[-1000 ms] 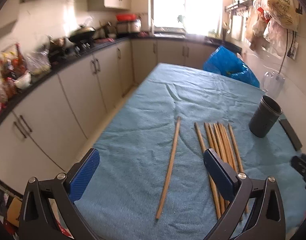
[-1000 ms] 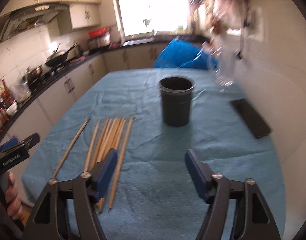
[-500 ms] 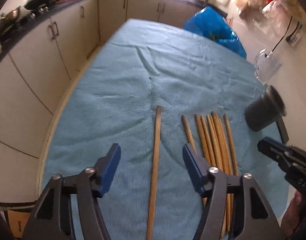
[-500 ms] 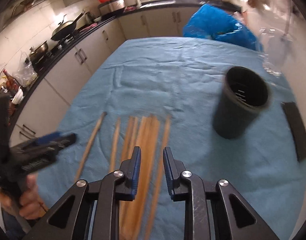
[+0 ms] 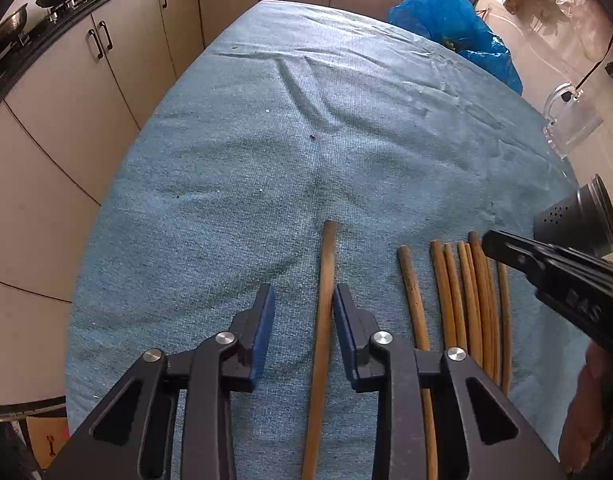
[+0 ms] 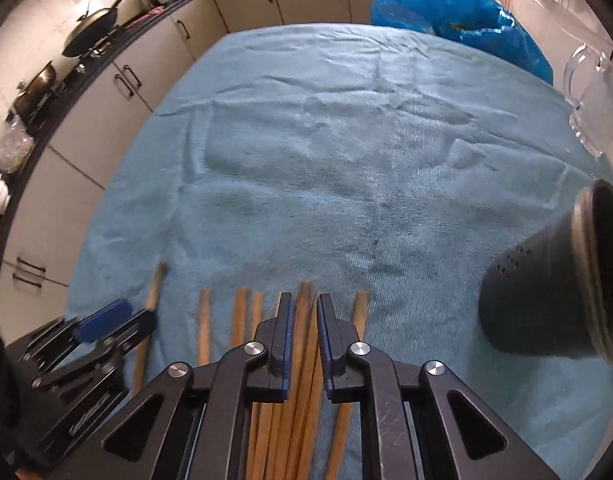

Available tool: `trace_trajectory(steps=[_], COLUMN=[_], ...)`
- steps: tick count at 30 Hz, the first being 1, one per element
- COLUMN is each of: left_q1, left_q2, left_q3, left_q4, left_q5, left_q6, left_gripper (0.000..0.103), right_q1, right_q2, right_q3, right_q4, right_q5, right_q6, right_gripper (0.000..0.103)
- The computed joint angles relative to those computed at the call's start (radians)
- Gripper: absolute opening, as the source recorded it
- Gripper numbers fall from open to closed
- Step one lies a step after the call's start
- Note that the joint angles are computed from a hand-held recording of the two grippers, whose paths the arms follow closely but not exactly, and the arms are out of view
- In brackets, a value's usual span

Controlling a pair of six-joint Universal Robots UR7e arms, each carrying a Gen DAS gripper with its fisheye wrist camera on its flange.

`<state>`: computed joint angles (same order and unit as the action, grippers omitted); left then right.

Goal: Organize utensils
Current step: 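Close the left tool on one chopstick while the right tool grasps another, then lift the chopsticks and carry both tools toward the black holder cup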

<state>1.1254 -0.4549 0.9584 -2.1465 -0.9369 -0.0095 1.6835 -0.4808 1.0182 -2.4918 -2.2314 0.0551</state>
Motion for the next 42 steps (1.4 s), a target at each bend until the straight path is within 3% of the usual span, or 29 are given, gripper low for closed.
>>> trace_trajectory(steps=[12,16,18,20,21,22,28,38,42], left_q1=[-0.007,-0.011,-0.016,-0.02,-0.021,-0.019,0.008,0.005,0.007], left_q2=[0.011,0.027,0.037,0.039,0.037,0.034,0.02,0.027,0.024], left_q3=[-0.007,-0.028,-0.031,-0.022,-0.015,-0.011,-0.047,-0.045,-0.04], left_q4=[-0.003,0.005,-0.008,-0.033,-0.045,-0.053,0.009,-0.009,-0.013], left_q5=[0.028,0.03,0.052,0.081,0.089,0.091,-0.007,0.005,-0.005], left_q6=[0.024,0.032,0.043,0.046,0.048,0.047,-0.003,0.008,0.013], left_gripper=[0.029,0.039,0.038,0.031,0.019,0.008,0.007,0.007,0.007], right_q1=[-0.01,-0.006,-0.003,-0.001,-0.001,0.002,0.004,-0.002,0.002], right_q2=[0.053,0.074,0.08,0.079,0.078,0.078,0.053,0.096,0.129], right_q3=[-0.104,-0.146,-0.157,-0.154,-0.151,-0.15,-0.118,-0.19,-0.253], right_q4=[0.088,0.133,0.148,0.142,0.132,0.125,0.108,0.168,0.243], right_q5=[0.004,-0.015,-0.023,-0.023,-0.008,-0.005,0.018,0.011,-0.013], right_q6=[-0.043,-0.086,-0.095,-0.1,-0.102,-0.102,-0.089,-0.069,-0.057], right_gripper=[0.011,0.011,0.011,0.009,0.001,0.0,0.001,0.002,0.009])
